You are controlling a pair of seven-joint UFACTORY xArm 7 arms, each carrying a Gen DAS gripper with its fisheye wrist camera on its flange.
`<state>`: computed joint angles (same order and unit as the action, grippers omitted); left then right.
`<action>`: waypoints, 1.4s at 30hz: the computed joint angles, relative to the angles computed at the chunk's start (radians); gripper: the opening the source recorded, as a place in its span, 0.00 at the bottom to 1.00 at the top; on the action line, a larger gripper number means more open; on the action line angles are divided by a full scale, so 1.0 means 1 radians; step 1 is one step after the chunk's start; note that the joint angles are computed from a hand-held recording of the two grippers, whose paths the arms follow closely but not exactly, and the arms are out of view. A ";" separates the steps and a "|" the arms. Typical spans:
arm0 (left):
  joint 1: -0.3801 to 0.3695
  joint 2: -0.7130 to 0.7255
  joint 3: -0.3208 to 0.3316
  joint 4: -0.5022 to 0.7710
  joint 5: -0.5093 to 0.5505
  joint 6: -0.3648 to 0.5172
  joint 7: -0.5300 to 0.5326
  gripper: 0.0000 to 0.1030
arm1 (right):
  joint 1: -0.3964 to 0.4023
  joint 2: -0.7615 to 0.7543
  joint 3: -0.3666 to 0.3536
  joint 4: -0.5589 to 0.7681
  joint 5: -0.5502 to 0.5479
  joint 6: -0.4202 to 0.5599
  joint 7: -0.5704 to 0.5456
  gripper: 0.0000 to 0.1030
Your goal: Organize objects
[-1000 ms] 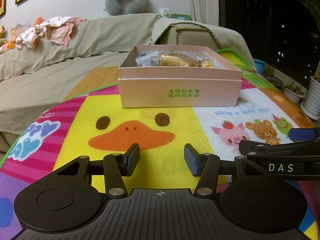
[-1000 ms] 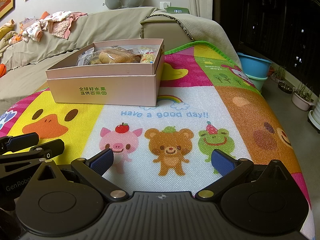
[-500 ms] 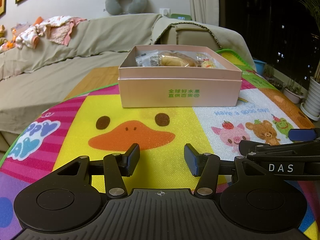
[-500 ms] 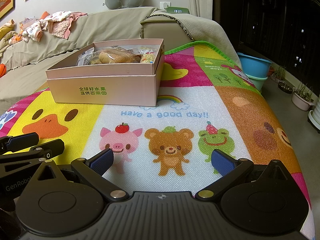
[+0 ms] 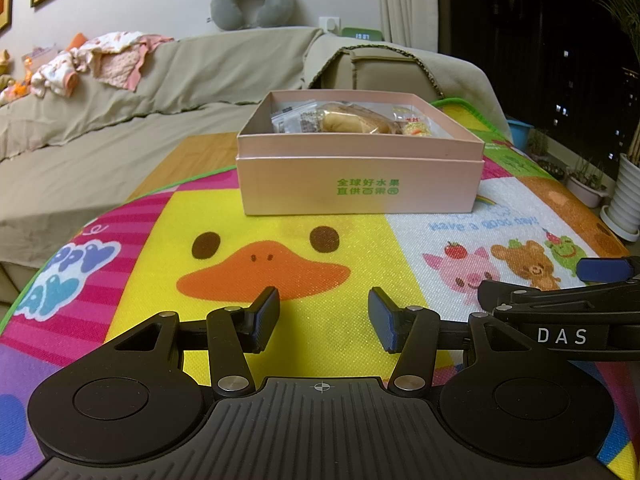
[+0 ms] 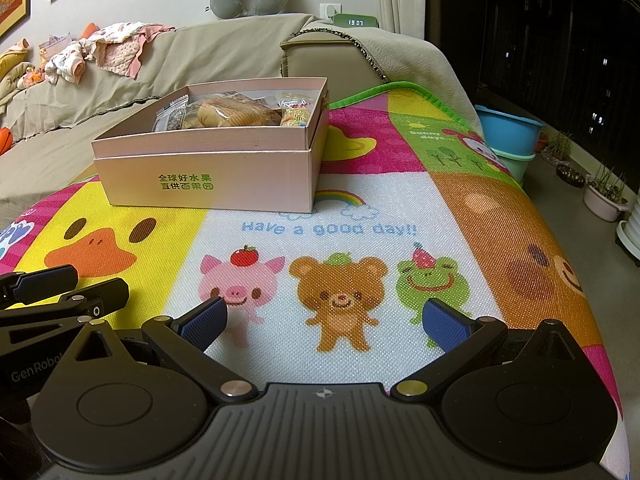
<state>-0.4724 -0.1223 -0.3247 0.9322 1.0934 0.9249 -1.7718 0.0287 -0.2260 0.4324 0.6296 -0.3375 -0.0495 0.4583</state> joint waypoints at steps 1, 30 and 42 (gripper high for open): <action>0.000 -0.001 0.000 -0.001 0.000 -0.001 0.000 0.54 | 0.000 0.000 0.000 0.000 0.000 0.000 0.000 1.00; 0.014 -0.015 -0.001 -0.018 0.003 -0.036 -0.024 0.53 | -0.001 0.001 0.000 0.002 -0.006 0.000 0.005 1.00; 0.016 -0.017 -0.002 -0.019 0.002 -0.036 -0.024 0.53 | 0.000 0.001 0.000 0.001 -0.006 0.000 0.005 1.00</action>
<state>-0.4562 -0.1389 -0.3272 0.9130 1.0956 0.8887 -1.7956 0.0283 -0.2247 0.4320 0.6310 -0.3431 -0.0491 0.4628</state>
